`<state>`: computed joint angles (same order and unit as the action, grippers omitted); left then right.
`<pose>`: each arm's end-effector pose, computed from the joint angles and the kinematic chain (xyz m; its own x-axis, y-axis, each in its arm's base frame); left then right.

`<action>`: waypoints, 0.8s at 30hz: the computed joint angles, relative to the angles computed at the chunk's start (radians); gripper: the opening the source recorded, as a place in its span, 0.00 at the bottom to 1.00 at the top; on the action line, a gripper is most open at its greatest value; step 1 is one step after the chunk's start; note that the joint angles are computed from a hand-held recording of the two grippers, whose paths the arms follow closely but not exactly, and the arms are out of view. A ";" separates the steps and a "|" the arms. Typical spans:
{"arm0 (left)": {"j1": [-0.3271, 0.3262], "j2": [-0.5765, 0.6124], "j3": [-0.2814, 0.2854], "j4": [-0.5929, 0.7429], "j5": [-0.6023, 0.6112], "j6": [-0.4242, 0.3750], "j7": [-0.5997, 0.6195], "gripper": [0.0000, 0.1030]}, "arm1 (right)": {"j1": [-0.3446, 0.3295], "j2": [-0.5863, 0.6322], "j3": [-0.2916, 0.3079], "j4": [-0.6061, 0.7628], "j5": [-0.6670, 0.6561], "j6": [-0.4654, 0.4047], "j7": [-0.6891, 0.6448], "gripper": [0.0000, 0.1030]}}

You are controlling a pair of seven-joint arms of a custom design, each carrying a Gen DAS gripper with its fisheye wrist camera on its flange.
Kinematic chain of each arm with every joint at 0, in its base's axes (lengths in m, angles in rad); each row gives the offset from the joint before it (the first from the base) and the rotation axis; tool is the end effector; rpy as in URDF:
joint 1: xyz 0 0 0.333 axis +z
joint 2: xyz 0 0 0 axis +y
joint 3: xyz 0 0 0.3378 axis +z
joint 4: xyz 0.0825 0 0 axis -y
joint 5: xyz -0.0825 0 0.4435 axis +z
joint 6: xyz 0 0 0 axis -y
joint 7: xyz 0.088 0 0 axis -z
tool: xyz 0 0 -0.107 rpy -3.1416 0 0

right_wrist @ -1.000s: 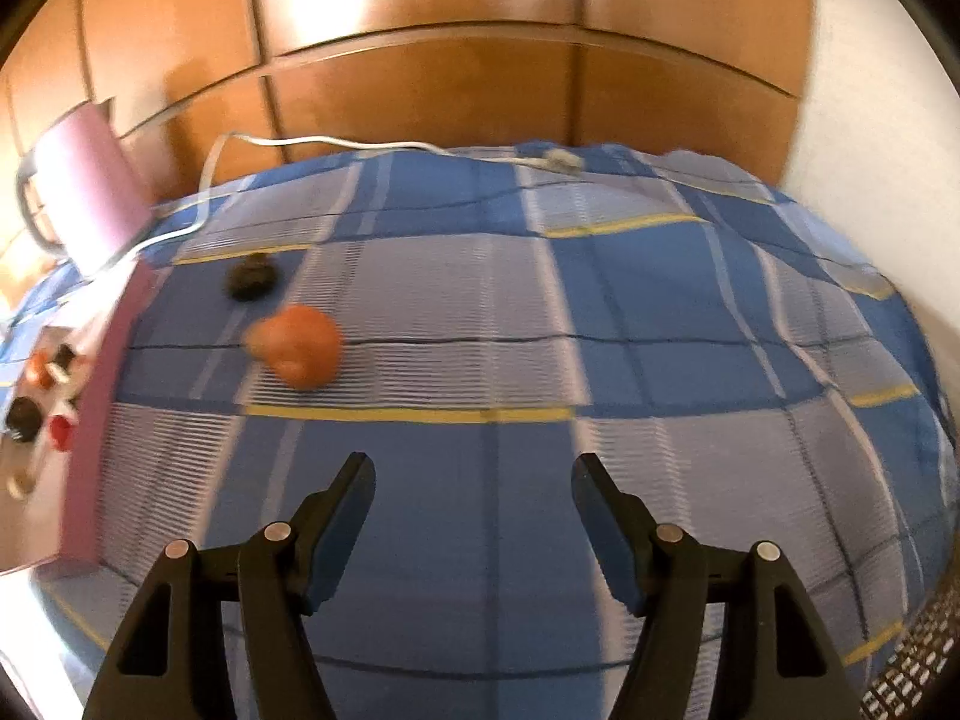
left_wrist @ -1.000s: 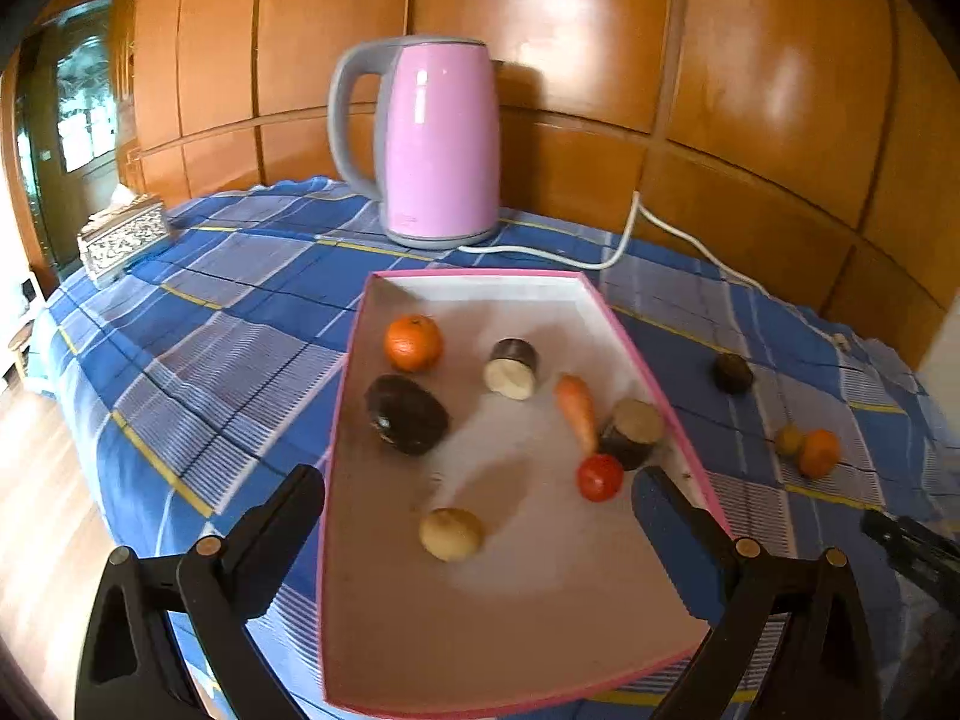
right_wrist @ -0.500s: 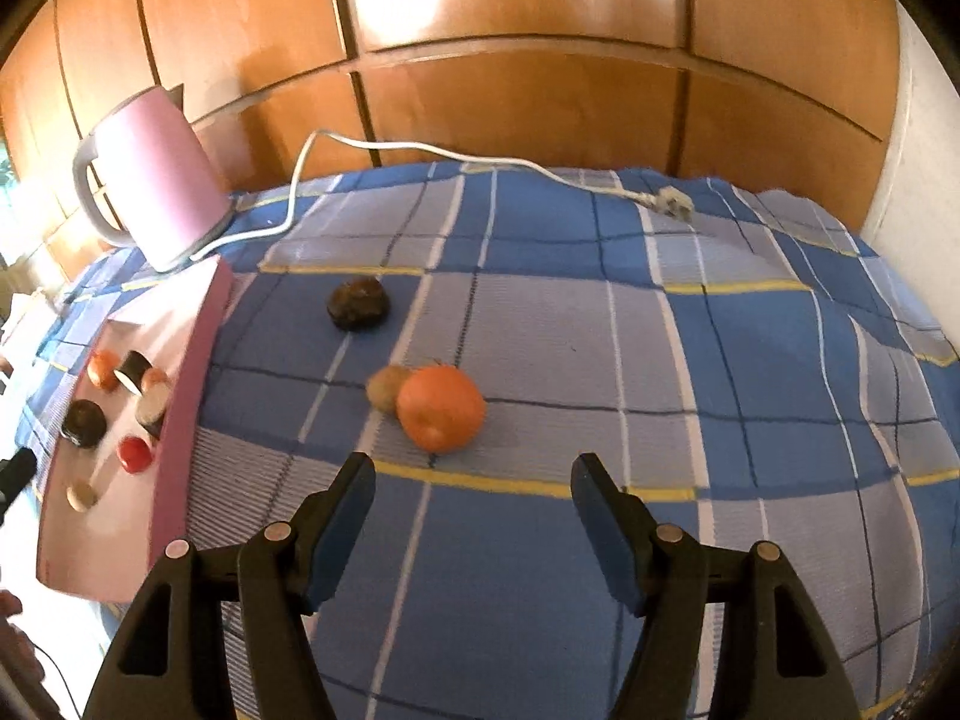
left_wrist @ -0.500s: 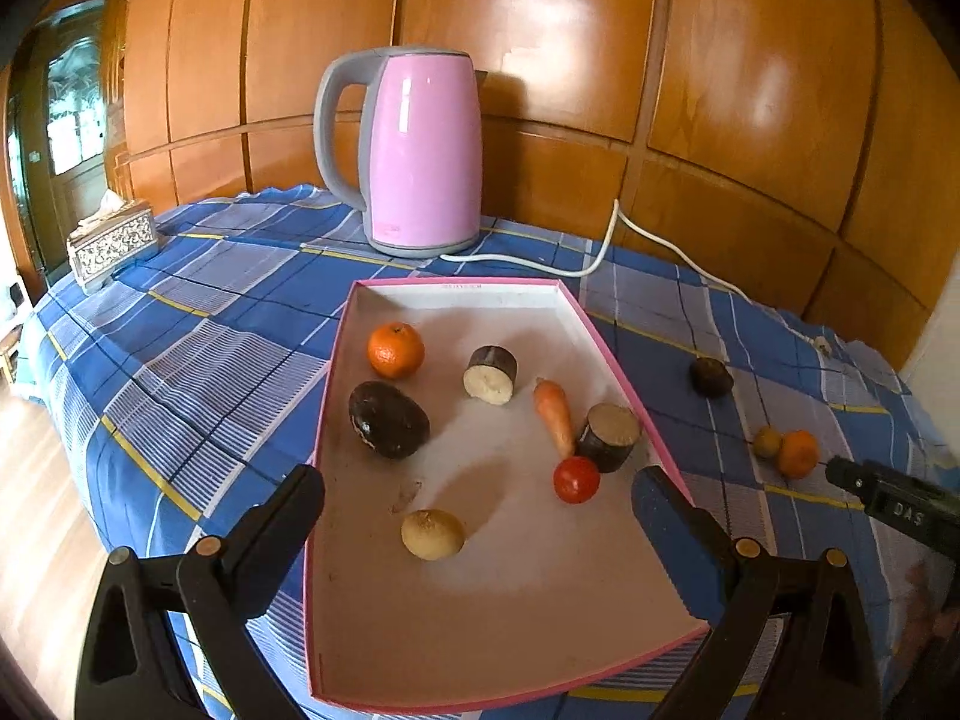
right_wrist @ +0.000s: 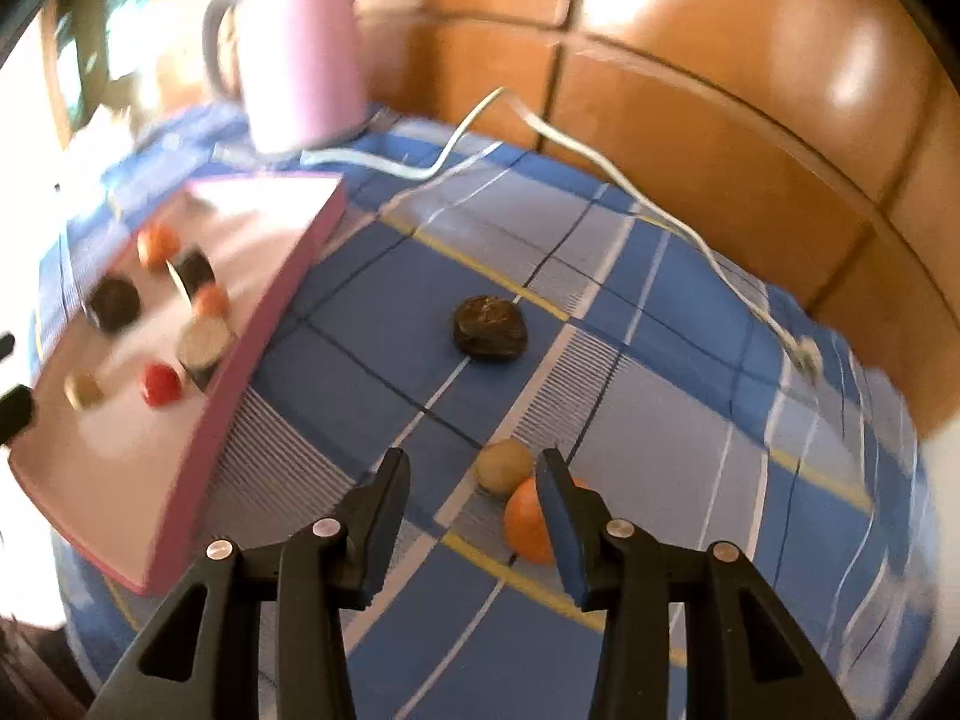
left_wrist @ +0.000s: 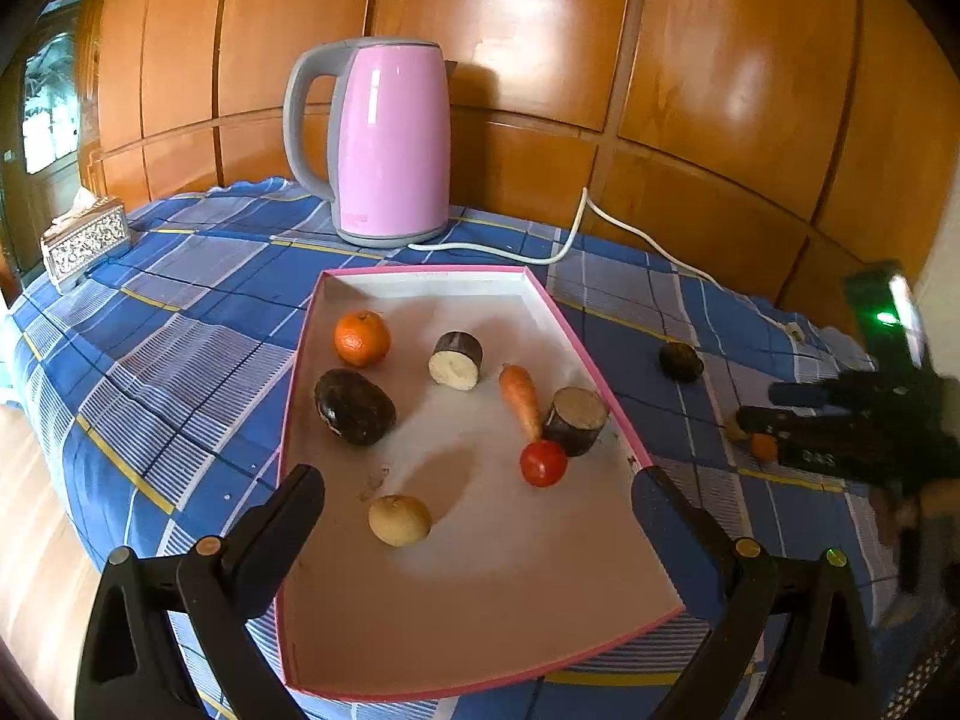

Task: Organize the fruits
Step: 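Close the right gripper on the small tan fruit beside the orange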

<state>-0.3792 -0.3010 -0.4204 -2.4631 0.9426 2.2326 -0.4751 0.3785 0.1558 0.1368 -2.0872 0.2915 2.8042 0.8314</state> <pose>0.3639 -0.3388 0.4013 0.5543 -0.8211 0.1366 -0.4870 -0.4530 -0.7468 0.5843 0.3124 0.3976 0.8062 -0.5715 0.1532 -0.4201 -0.7352 -0.5321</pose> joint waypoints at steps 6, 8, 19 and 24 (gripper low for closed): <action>-0.001 0.001 0.011 -0.007 -0.031 0.019 0.012 1.00 | 0.067 0.110 -0.074 0.128 -0.319 -0.103 0.117 0.43; 0.000 0.003 0.012 -0.010 -0.044 0.021 0.015 1.00 | 0.072 0.128 -0.080 0.145 -0.369 -0.125 0.121 0.43; -0.006 0.029 0.017 0.007 -0.083 0.009 0.057 1.00 | 0.053 0.147 -0.071 0.143 -0.291 -0.024 0.213 0.31; -0.006 0.024 0.013 0.008 -0.075 0.010 0.063 1.00 | 0.054 0.136 -0.046 0.121 -0.296 0.009 0.211 0.25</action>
